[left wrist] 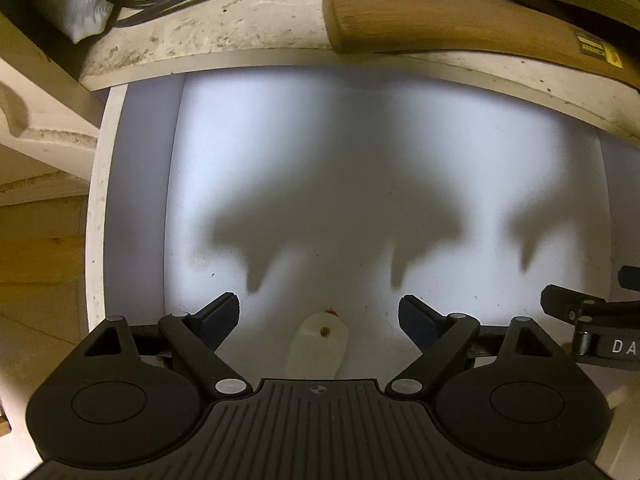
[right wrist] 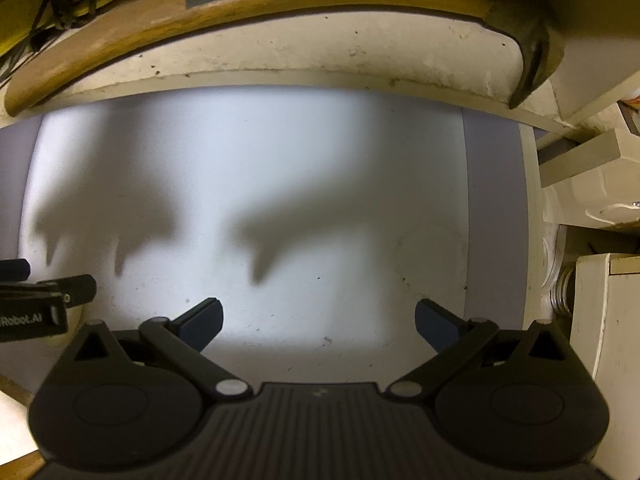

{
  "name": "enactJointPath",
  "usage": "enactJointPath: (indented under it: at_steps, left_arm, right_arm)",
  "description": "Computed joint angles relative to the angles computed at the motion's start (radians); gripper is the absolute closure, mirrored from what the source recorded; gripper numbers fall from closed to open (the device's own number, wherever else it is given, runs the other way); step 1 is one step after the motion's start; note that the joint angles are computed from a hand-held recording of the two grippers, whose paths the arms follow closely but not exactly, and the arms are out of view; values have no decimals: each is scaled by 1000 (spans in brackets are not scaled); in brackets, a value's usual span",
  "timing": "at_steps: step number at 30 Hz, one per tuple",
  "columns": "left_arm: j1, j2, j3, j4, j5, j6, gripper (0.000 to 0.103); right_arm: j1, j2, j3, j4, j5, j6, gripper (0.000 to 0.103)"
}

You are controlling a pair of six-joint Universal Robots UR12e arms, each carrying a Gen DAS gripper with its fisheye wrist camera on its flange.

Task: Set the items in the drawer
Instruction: 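Open the left gripper to release the toy and withdraw upward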

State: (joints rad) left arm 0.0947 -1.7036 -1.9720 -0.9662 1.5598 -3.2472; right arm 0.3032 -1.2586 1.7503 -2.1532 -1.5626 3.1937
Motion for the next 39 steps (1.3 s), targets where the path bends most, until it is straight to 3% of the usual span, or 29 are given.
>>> enactJointPath:
  at_steps: [5,12,25,32,39]
  left_arm:
    - [-6,24,-3,0,9,3,15]
    - [-16,61,-32,25,15,6,15]
    - [-43,144,-31,42,40,-19,15]
    - [-42,156,-69,121,49,-52,15]
    - [-66,204,-148,284,77,-77,15]
  right_arm:
    - [1,-21,-3,3,-1,1,0]
    - [17,-1,-32,-33,-8,25,0]
    - [22,-87,10,-86,12,20,0]
    - [11,-107,56,-179,14,18,0]
    - [16,-140,129,-320,8,28,0]
